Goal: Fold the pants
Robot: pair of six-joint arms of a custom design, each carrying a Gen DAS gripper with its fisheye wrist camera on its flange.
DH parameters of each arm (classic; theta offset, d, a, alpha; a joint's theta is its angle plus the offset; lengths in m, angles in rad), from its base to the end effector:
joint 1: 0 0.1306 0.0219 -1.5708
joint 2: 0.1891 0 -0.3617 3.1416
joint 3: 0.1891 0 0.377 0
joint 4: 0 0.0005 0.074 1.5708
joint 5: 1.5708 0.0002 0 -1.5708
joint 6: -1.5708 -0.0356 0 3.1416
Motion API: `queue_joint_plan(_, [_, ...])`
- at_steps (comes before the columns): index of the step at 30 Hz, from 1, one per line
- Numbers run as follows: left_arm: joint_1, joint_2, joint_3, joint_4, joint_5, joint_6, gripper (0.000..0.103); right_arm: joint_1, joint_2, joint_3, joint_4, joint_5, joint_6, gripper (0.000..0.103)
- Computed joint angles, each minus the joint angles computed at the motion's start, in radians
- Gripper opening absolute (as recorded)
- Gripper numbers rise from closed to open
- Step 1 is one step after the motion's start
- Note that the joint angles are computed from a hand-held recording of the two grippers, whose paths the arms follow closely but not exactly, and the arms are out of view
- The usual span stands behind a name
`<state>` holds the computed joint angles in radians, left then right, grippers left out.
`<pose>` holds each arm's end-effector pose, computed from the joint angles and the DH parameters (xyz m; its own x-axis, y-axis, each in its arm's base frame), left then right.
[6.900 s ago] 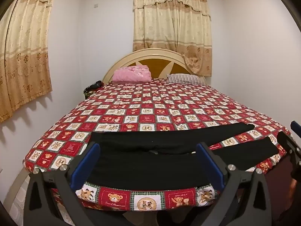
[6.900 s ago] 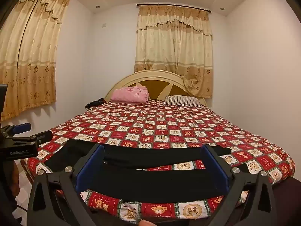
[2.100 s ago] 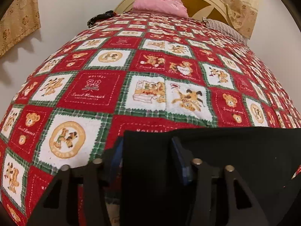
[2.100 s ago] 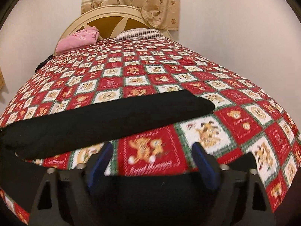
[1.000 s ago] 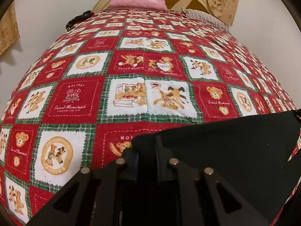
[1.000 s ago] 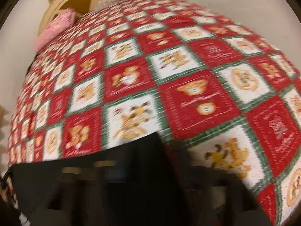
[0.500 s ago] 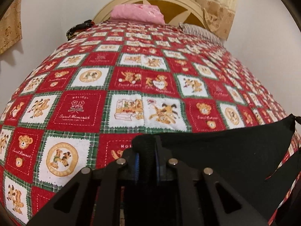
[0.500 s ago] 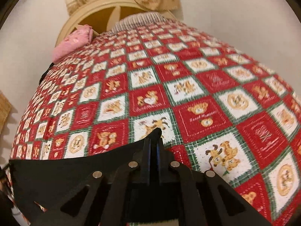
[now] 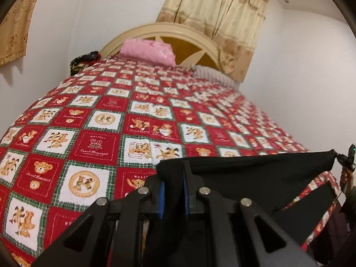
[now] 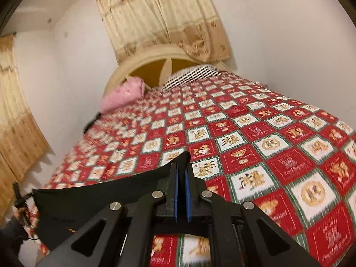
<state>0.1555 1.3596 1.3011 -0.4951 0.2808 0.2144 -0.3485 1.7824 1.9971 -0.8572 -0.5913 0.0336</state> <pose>0.4780 0.0644 0.4131 -0.5254 -0.2893 -0.8002 -0.0283 0.9459 -0.3233 0.5838 -0.1915 0.4818 -0.5583 0.1732 -0.8114 -0.1548 0.9391 0.3069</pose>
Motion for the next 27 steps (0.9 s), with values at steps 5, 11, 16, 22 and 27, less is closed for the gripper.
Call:
queue_joint_plan(5, [0.017,-0.124,-0.155,0.11,0.088,0.024,0.014,-0.065,-0.117,-0.197,0.084,-0.072,-0.013,0.005])
queue_joint_plan(11, [0.032,-0.245,-0.315,0.172,0.151,0.023,0.014,-0.145,-0.177,-0.326,0.059,-0.149,0.04,0.005])
queue_joint_plan(16, [0.037,-0.29,-0.383,0.147,0.177,-0.011,0.015,-0.18,-0.192,-0.384,0.013,-0.127,0.097,0.005])
queue_joint_plan(22, [0.029,-0.351,-0.45,0.098,0.107,-0.052,0.036,-0.204,-0.2,-0.419,-0.052,-0.107,0.165,0.005])
queue_joint_plan(27, [0.054,-0.393,-0.498,0.071,0.064,-0.068,0.062,-0.233,-0.215,-0.433,-0.092,-0.095,0.203,0.005])
